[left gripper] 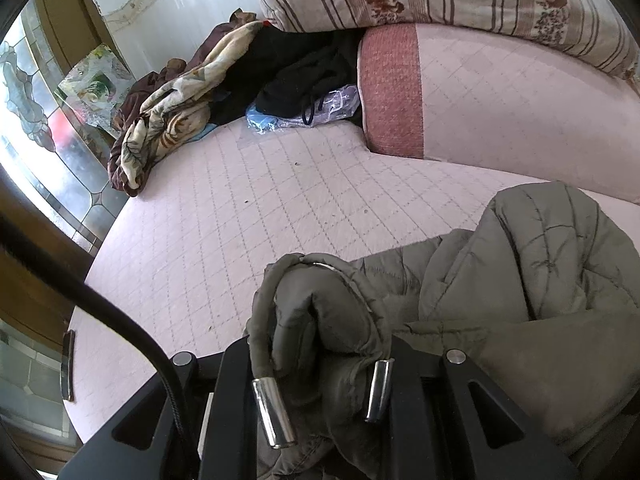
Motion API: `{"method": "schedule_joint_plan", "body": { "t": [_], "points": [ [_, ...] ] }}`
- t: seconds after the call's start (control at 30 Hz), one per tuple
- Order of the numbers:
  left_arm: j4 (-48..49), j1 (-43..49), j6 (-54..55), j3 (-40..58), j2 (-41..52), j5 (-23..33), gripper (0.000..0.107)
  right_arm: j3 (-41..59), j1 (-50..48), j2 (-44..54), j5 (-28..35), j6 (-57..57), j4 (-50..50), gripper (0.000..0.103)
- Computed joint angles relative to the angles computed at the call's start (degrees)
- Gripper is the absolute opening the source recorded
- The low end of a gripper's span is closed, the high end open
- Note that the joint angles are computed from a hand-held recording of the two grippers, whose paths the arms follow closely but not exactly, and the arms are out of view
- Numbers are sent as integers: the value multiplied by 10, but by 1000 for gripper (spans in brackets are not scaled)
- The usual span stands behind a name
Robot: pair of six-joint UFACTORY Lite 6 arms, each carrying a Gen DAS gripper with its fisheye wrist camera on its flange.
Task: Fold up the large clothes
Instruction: 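Lift the held hem with both grippers and fold it toward the hood, then open both grippers to release the folded coat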
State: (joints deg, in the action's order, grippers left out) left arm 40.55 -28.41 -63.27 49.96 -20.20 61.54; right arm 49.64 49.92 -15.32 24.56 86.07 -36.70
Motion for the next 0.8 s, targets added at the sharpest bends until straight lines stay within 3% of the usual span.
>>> {"method": "schedule_joint_plan", "body": {
  "t": [0.27, 0.47, 0.6, 0.8],
  "points": [
    [36, 57, -38, 17, 117, -85, 21, 33, -42, 101, -53, 14, -39, 22],
    [78, 67, -90, 21, 170, -115, 24, 39, -74, 157, -109, 36, -67, 23],
    [97, 73, -122, 19, 190, -129, 35, 53, -83, 190, -123, 52, -85, 23],
    [12, 108, -7, 16, 132, -147, 45, 59, -78, 183, -113, 22, -54, 27]
  ]
}}
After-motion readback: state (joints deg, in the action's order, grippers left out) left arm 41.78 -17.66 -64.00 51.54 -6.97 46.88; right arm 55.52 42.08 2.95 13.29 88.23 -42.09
